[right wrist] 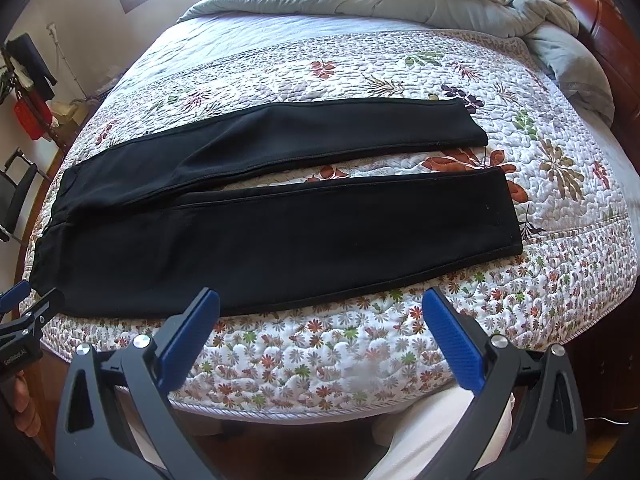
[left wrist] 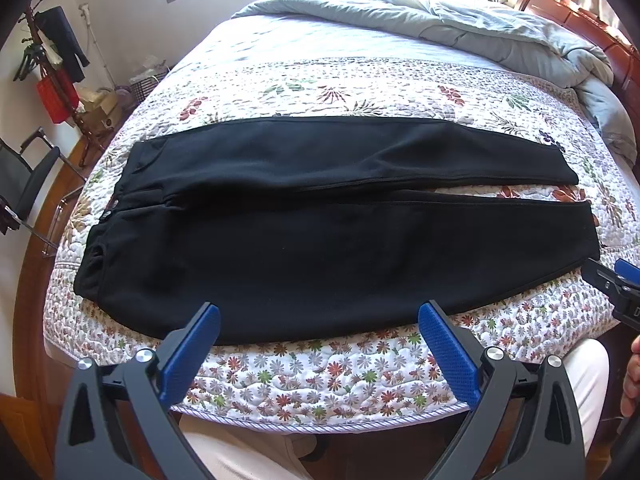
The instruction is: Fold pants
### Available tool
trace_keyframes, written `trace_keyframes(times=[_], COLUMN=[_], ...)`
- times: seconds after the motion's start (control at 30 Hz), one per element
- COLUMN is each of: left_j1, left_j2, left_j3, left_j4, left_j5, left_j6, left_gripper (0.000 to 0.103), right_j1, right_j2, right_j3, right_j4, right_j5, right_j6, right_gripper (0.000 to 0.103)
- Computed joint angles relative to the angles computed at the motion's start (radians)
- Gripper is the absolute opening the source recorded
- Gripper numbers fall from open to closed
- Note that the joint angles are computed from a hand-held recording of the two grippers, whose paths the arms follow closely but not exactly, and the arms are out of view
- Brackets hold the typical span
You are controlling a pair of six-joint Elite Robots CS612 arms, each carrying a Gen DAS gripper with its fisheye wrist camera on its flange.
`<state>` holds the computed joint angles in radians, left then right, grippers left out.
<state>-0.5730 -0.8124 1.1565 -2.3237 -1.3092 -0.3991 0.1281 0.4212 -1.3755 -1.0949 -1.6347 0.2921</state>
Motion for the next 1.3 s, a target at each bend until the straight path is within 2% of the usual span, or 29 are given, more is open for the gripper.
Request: trace_keyframes(times=[1.1,1.3], left_j1=[0.001,0.001], left_j2=[0.017,0.023], left_j3=[-0.026,-0.034], left_j4=[0.020,0.028], left_j5=[-0.007,-0.009], left_j6=[0.006,0.006], left_gripper=[0.099,0.099], right_j1=[-0.006,-0.011], right_j2=[0.007,0.010], right_j3=[0.004,0.004], right_j4=[0.000,-0.007], right_j5=[0.017,0.049], right_j6=[-0.005,0.002], right_gripper=[0.100,0.100])
